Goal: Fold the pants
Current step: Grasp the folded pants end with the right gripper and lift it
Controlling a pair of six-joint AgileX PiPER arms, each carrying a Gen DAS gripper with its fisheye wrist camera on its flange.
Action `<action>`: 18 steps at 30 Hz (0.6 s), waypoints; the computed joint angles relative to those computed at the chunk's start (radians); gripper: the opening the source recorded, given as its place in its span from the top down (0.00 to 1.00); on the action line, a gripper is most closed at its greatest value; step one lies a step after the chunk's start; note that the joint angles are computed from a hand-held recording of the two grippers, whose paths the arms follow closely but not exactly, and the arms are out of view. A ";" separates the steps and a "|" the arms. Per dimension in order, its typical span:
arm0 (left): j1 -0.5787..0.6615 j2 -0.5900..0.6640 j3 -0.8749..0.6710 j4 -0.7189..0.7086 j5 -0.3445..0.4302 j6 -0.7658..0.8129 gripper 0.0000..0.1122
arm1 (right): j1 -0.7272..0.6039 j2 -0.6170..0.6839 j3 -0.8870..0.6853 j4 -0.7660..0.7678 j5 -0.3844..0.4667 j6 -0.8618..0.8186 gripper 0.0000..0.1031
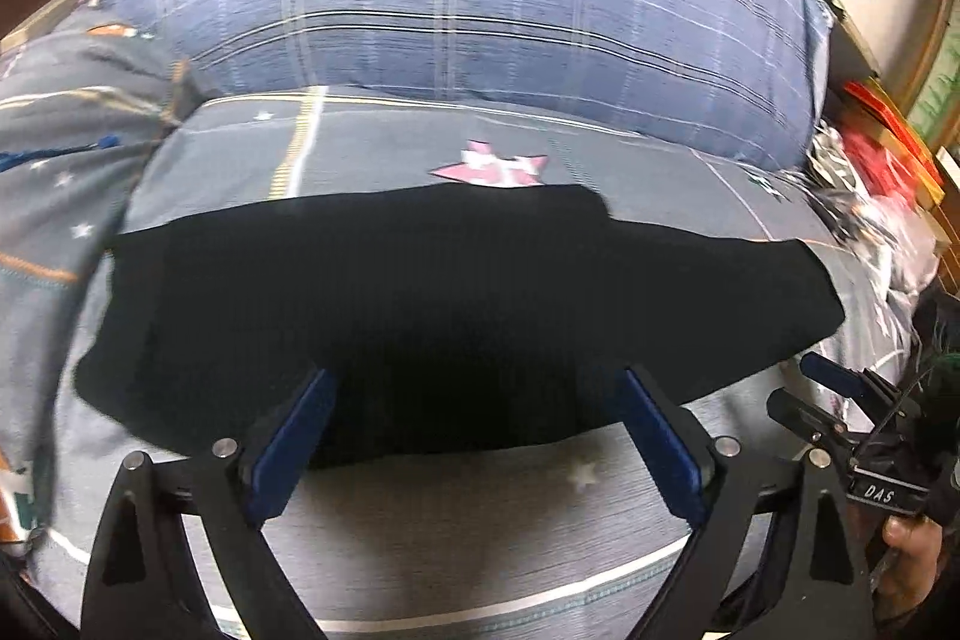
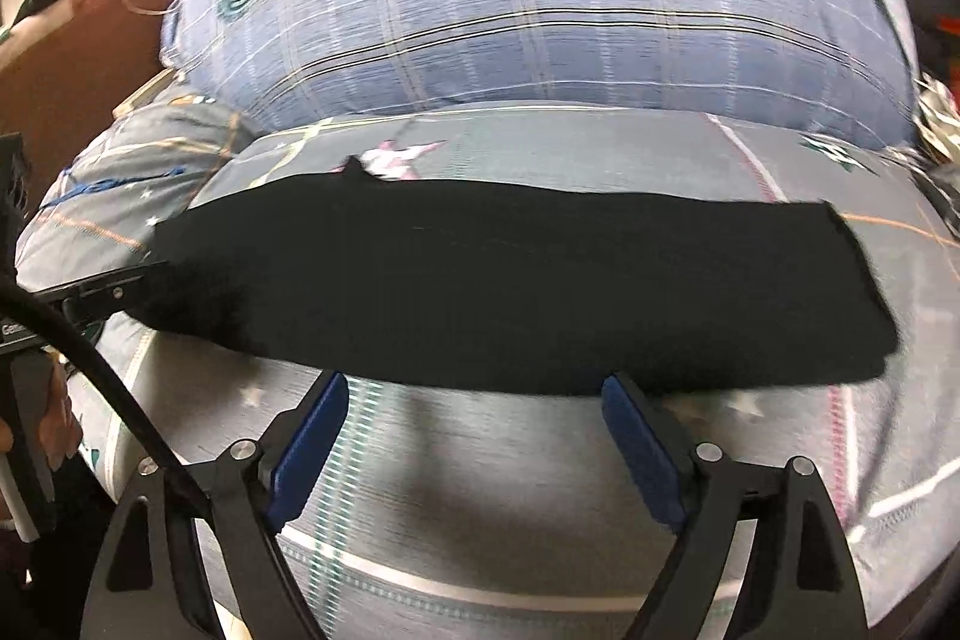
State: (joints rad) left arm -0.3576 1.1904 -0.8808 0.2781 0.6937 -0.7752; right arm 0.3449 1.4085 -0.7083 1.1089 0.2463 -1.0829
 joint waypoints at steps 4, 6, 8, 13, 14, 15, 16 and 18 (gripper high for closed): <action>-0.017 0.083 -0.052 -0.068 -0.023 0.066 0.15 | -0.161 -0.027 0.037 0.057 0.065 -0.081 0.10; -0.033 0.136 -0.089 -0.099 -0.041 0.099 0.15 | -0.248 -0.020 0.044 0.087 0.099 -0.120 0.10; -0.041 0.185 -0.130 -0.146 -0.056 0.155 0.15 | -0.317 -0.008 0.044 0.114 0.124 -0.147 0.10; -0.043 0.335 -0.288 -0.347 -0.063 0.375 0.15 | -0.471 0.070 0.001 0.183 0.281 -0.212 0.10; -0.045 0.374 -0.337 -0.384 -0.051 0.417 0.15 | -0.501 0.091 -0.015 0.197 0.320 -0.222 0.10; -0.047 0.421 -0.397 -0.420 -0.033 0.464 0.14 | -0.517 0.105 -0.025 0.216 0.341 -0.235 0.10; -0.052 0.458 -0.446 -0.436 -0.017 0.490 0.14 | -0.525 0.112 -0.027 0.237 0.354 -0.248 0.10; -0.076 0.553 -0.582 -0.418 0.044 0.499 0.14 | -0.554 0.163 -0.055 0.289 0.401 -0.269 0.10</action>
